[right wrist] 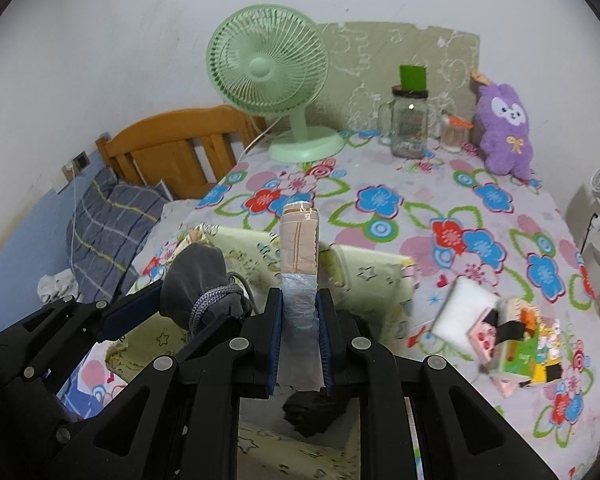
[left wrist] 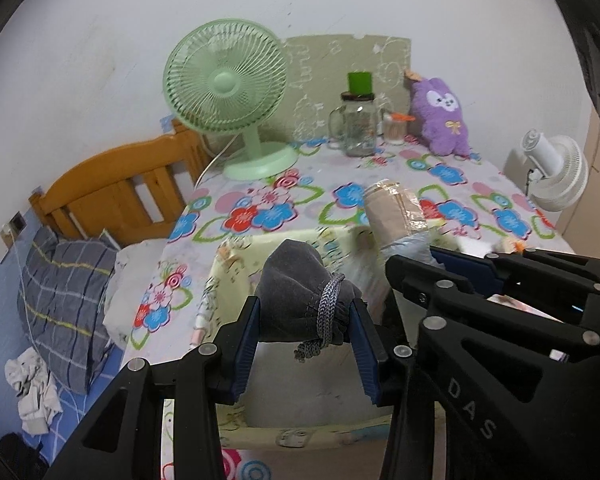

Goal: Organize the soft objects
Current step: 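Lower glove and towel into the box and open both tools, then withdraw both tools from the box toward the tissue packs on the table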

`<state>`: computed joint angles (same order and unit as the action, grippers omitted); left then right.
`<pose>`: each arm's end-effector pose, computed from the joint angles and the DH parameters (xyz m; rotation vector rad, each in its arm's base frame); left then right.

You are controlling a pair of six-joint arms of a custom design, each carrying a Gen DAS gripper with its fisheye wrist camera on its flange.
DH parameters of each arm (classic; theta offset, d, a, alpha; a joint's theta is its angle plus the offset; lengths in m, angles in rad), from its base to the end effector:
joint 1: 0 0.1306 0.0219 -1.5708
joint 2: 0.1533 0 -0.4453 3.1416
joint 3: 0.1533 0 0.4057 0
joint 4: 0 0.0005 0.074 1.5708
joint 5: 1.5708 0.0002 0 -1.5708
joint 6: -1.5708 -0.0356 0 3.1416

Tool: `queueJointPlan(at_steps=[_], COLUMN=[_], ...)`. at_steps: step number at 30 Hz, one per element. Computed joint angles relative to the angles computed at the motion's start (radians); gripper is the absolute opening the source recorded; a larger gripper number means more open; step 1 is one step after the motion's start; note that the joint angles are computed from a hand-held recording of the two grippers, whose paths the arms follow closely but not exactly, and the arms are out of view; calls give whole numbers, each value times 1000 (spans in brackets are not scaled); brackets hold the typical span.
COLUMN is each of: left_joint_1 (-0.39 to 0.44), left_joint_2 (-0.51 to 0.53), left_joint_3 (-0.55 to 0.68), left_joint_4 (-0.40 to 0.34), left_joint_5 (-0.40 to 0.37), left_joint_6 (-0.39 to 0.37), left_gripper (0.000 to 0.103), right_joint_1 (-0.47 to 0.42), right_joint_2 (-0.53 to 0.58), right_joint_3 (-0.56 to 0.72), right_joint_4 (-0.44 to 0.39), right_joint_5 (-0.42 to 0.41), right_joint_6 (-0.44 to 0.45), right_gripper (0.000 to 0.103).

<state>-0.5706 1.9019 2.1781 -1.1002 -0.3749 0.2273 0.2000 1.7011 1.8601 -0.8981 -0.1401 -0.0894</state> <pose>0.5893 -0.3633 0.5566 0.2261 2.3121 0.0523 0.6143 0.1291 0.5486 -0.2000 2.3123 0.3088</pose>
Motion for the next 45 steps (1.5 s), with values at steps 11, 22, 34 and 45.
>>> queueJointPlan(at_steps=[11, 22, 34, 45], left_joint_1=[24, 24, -2, -38], left_joint_2=[-1, -7, -1, 15], left_joint_3=[-27, -41, -12, 39], left_joint_4=[-47, -46, -39, -42], left_joint_5=[15, 29, 40, 36], left_joint_6=[43, 53, 37, 34], left_gripper=[53, 80, 86, 86], right_joint_1=[14, 15, -7, -40], right_joint_2=[37, 32, -12, -64], right_joint_3=[14, 1, -40, -84], right_joint_4=[-45, -47, -9, 27], right_joint_5=[-76, -75, -26, -16], right_joint_6=[16, 24, 26, 21], right_gripper=[20, 57, 77, 79])
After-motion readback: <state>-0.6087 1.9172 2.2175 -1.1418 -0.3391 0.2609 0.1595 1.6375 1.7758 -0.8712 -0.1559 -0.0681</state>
